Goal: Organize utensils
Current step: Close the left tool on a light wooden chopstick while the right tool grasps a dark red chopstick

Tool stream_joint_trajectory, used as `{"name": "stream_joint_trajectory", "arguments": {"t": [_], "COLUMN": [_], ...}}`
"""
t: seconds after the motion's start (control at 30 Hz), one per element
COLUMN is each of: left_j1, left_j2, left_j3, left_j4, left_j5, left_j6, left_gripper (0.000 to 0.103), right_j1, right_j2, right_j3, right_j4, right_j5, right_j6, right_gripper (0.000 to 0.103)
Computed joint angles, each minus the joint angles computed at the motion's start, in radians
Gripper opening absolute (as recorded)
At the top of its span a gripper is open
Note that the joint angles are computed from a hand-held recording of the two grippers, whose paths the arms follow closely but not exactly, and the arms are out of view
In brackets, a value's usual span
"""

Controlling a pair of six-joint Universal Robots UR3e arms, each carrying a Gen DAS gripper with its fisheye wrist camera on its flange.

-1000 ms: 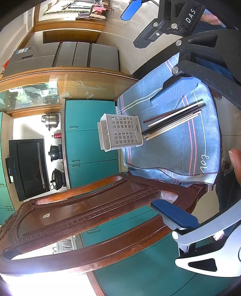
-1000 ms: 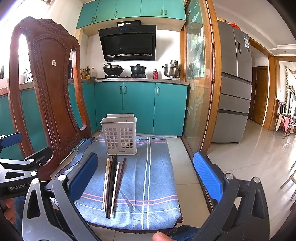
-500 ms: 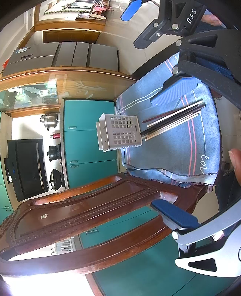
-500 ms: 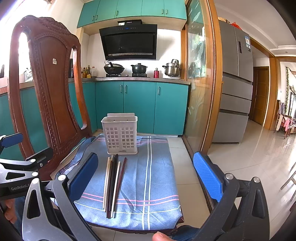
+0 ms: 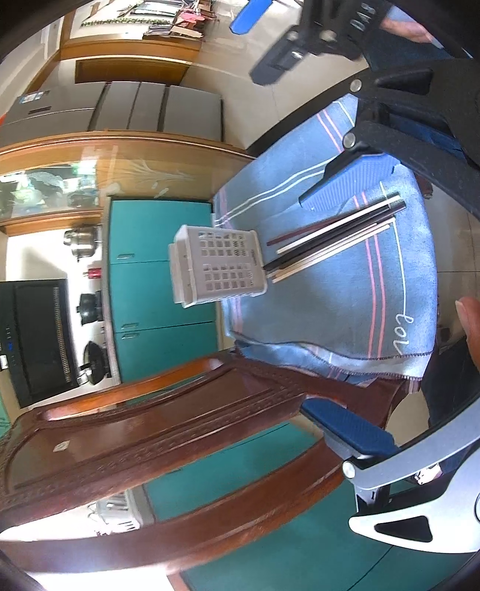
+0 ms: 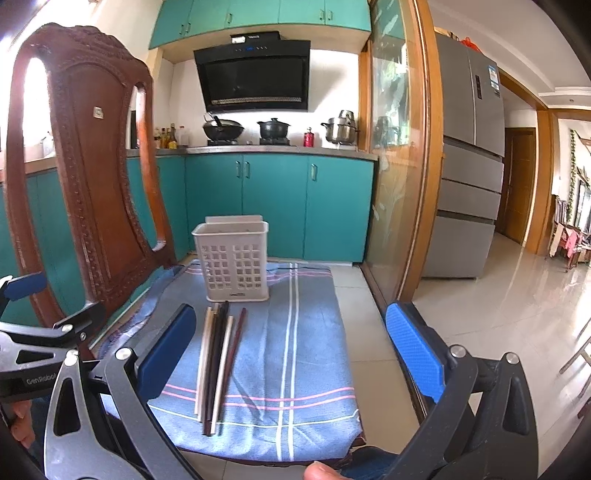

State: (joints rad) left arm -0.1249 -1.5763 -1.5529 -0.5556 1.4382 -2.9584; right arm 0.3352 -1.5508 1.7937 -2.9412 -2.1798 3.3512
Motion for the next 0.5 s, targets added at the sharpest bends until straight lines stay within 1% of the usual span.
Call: {"name": "stream_joint_trajectory", "arguments": {"t": [0.07,0.13,0.2,0.23,0.33,0.37,0.4,0.43,0.47,0.5], "left_j1": [-0.006,-0.018,-0.030,-0.038,-0.049,-0.054,-0.052,-0.051,-0.048,-0.042], "left_j2": [-0.037,-0.083,-0.126,-0.154,-0.220,-0.257,-0.289,-0.328,-0.387,-0.459], "left_j3": [0.029,0.061,0.101,0.130,0.202,0.249,0.294,0.357,0.462,0.567], "left_j4": [-0.026,-0.034,-0.045,-0.051,-0.060,-0.076,-0.099,-0.134,-0.202,-0.239], "left_j5": [-0.003,0.011,0.029,0.039,0.052,0.053,0.043,0.028,0.009,-0.016], "left_j6": [0.001,0.003,0.011,0.016,0.025,0.031,0.041,0.050,0.059,0.068], "left_gripper": [0.100,0.100,0.100,0.100,0.100,0.100,0.100,0.100,0.100,0.100], "right_j1": [-0.046,-0.124,-0.202,-0.228,-0.272,-0.288,-0.316,-0.341,-0.372,-0.392], "right_j2": [-0.007,-0.016,-0.006,0.014,0.116,0.153,0.206,0.254,0.327,0.408], "right_j3": [-0.011,-0.021,-0.031,-0.052,-0.157,-0.194,-0.265,-0.328,-0.433,-0.537], "right_j4": [0.065,0.136,0.171,0.197,0.260,0.280,0.335,0.381,0.457,0.512], "right_j5": [0.029,0.115,0.229,0.263,0.321,0.351,0.414,0.480,0.559,0.610], "right_j6": [0.024,0.042,0.025,0.011,-0.034,-0.042,-0.051,-0.056,-0.056,-0.053], "right_gripper": [0.101,0.101,0.101,0.100,0.098,0.093,0.089,0.078,0.064,0.057]}}
